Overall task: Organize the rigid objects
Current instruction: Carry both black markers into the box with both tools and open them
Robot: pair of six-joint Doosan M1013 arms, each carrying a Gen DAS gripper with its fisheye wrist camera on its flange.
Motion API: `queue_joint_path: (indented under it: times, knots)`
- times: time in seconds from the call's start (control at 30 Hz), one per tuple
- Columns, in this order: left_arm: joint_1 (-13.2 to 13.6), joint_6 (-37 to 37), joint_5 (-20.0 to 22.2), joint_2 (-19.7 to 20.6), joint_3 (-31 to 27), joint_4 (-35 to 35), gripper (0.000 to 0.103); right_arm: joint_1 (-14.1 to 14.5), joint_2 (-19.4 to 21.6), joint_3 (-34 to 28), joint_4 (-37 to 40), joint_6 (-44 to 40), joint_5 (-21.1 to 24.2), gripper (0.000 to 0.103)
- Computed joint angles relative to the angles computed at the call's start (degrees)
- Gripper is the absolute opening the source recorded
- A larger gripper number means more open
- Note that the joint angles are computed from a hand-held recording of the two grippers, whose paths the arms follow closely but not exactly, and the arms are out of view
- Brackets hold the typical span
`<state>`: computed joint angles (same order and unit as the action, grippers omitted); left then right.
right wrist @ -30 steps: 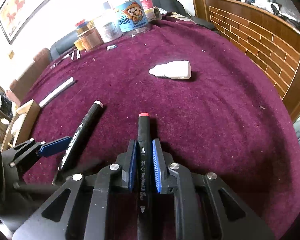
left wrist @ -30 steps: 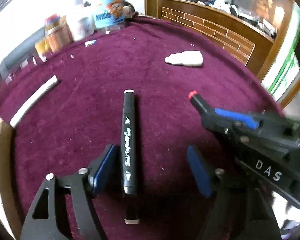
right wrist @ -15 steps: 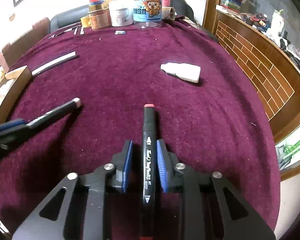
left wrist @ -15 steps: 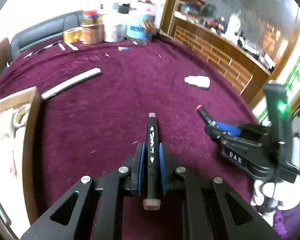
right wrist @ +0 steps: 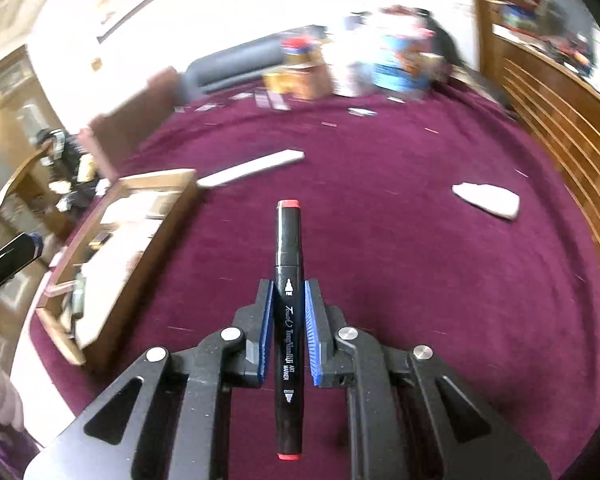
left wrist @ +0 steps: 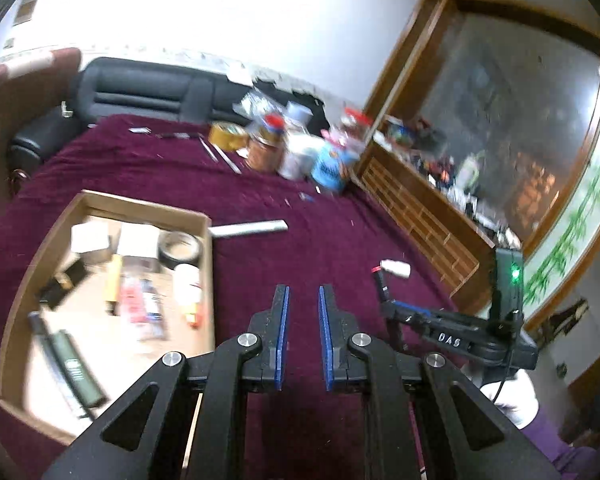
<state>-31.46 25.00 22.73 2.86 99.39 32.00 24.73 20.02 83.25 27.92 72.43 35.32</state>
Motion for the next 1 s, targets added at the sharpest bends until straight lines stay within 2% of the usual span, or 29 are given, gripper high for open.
queue_joint_path:
  times: [0.13, 0.17, 0.27, 0.3, 0.47, 0.53, 0.6, 0.77, 0.9, 0.97, 1.0]
  knots:
    - [0.9, -9.2, 0.5, -2.5, 2.7, 7.7, 0.011, 2.2, 1.4, -2.9, 8.1, -8.1, 4.1, 0.013]
    - [1.6, -10.2, 0.3, -2.5, 3.2, 7.6, 0.011, 2.8, 2.1, -3.9, 9.3, -8.8, 5.4, 0.013]
    - [4.1, -6.5, -3.0, -2.0, 4.6, -0.8, 0.011, 4.9, 4.7, -6.9, 9.7, -7.9, 8.1, 0.013]
    - [4.4, -6.6, -3.6, -2.1, 5.1, -1.5, 0.011, 5.3, 5.4, -7.7, 10.0, -7.3, 8.9, 0.013]
    - [4.3, -18.2, 0.5, -3.0, 7.1, 8.4, 0.013, 6.7, 8.8, -12.0, 13.8, -5.8, 15.9, 0.013]
    - [4.4, -20.5, 2.5, -3.3, 7.5, 10.2, 0.021, 7.3, 10.4, -14.1, 14.5, -4.7, 18.9, 0.013]
    - [4.5, -22.8, 3.3, -3.7, 8.2, 11.5, 0.033, 8.1, 12.4, -16.6, 14.5, -3.2, 22.5, 0.013]
    - [5.1, -24.1, 4.7, -4.5, 9.4, 11.9, 0.038, 10.6, 16.2, -21.2, 9.5, 1.4, 25.5, 0.013]
    - [5.1, -25.4, 6.3, -5.0, 10.0, 12.8, 0.055, 11.6, 17.5, -22.7, 7.5, 3.0, 24.8, 0.014]
    - [5.1, -25.1, 7.0, -5.2, 10.1, 11.9, 0.059, 11.7, 17.2, -22.7, 6.7, 2.6, 24.3, 0.015]
    - [5.1, -24.7, 7.2, -5.3, 10.1, 11.3, 0.061, 11.2, 16.5, -21.9, 8.7, 0.5, 23.6, 0.015]
